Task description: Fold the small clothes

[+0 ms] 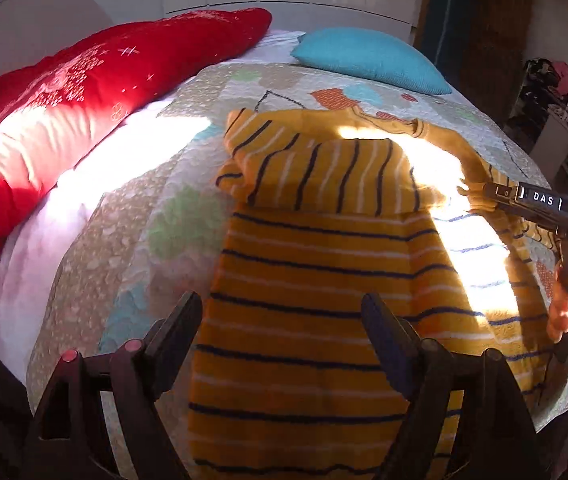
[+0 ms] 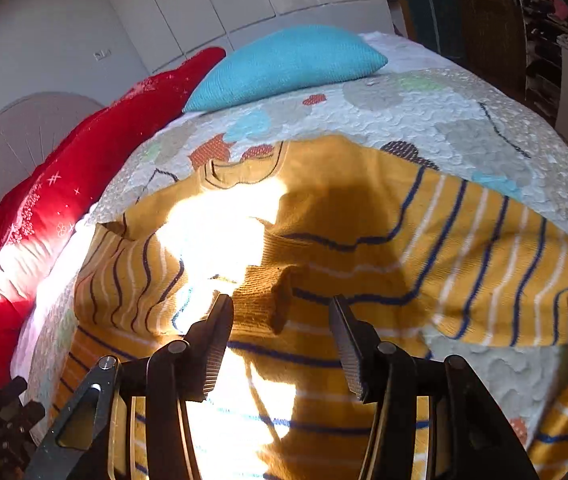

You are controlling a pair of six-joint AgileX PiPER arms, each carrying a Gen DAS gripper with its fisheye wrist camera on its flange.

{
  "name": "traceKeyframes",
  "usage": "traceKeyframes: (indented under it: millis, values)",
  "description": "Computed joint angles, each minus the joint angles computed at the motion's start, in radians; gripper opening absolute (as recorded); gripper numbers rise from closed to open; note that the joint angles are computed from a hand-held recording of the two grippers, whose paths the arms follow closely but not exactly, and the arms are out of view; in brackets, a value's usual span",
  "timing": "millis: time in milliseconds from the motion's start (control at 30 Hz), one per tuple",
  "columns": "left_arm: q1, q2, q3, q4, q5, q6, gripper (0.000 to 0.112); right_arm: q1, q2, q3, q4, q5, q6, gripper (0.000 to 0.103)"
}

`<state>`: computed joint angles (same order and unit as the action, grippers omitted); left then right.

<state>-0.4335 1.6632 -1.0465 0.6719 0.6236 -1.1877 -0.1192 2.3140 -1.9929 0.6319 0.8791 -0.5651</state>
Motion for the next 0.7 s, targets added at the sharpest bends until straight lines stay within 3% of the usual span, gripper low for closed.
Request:
traceKeyframes:
  millis: [67,200,267,333,433,500,567,700]
  values:
    - [0.014,0.009,0.060,0.012,-0.005,-0.069,0.081,0.032,0.079,-0.134,-0.093,0.057,0.102,0.003]
    - [0.044,0.007,0.162,0.020,-0.083,-0.137,0.081,0.042,0.079,-0.118,-0.340,-0.069,0.331,0.001]
    - [0.011,-0.001,0.165,0.070,-0.050,-0.190,0.081,0.007,0.092,-0.126,-0.362,-0.061,0.363,0.002]
    - [-0.014,-0.011,0.157,0.071,-0.026,-0.201,0.081,-0.056,0.063,-0.098,-0.224,-0.013,0.258,0.002]
    - [-0.063,-0.049,0.152,0.088,0.015,-0.234,0.081,-0.146,-0.116,0.157,-0.026,-0.071,-0.018,0.006]
    - [-0.100,-0.078,0.148,0.103,0.040,-0.259,0.081,-0.230,-0.232,0.313,0.080,-0.087,-0.190,0.027]
    - [-0.129,-0.095,0.140,0.102,0.050,-0.272,0.081,-0.328,-0.315,0.420,0.144,-0.074,-0.316,0.040]
    - [-0.157,-0.090,0.109,0.038,0.023,-0.234,0.081,-0.490,-0.415,0.567,0.148,-0.017,-0.470,0.055]
